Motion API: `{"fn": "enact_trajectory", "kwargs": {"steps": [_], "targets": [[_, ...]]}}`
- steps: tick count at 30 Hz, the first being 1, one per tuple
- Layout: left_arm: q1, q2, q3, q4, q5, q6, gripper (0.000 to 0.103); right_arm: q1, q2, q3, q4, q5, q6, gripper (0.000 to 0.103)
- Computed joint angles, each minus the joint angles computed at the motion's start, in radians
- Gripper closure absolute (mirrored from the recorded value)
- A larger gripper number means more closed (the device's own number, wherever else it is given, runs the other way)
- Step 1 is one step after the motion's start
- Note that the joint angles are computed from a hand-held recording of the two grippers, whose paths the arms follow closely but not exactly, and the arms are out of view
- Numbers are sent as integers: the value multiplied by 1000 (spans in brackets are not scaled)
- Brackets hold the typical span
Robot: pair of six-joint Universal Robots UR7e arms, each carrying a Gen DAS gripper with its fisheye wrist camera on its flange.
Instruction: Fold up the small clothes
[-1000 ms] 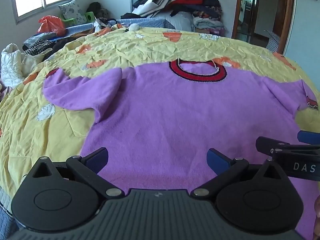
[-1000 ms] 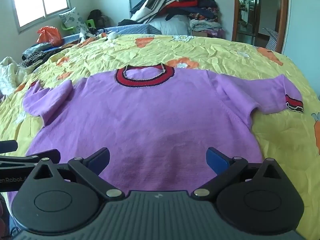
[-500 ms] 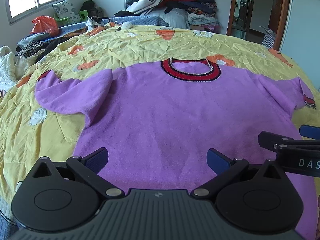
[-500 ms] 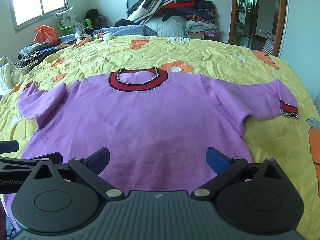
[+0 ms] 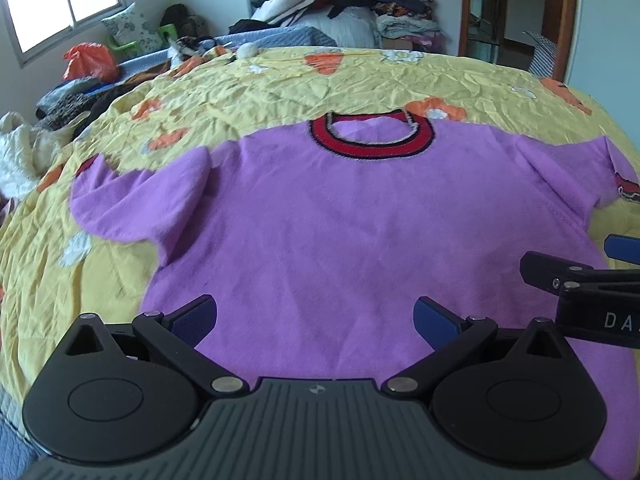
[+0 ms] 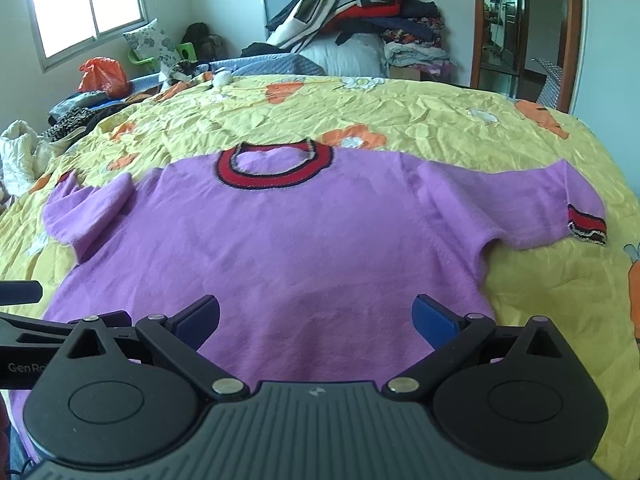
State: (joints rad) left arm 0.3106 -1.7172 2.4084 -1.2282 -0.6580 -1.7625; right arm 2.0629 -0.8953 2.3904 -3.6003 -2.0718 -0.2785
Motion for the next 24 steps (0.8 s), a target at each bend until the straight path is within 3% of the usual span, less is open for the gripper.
{"fn": "enact_trajectory", "kwargs": {"steps": [10, 14, 18, 22, 24], "targets": [[134, 131, -17, -333, 103, 256, 0, -94, -42, -7, -1, -21, -102, 0], [172, 189, -18, -476, 117, 338, 0, -165, -65, 5, -35, 30, -167, 0], [192, 246, -21, -581, 123, 398, 0, -275, -134, 17, 4, 155, -213, 0], [183, 285, 10, -661, 186, 440, 0, -328, -125, 2, -108, 145, -420, 0], [180, 297, 4, -624, 193, 409, 0, -361, -139, -6, -129, 172, -523, 0]]}}
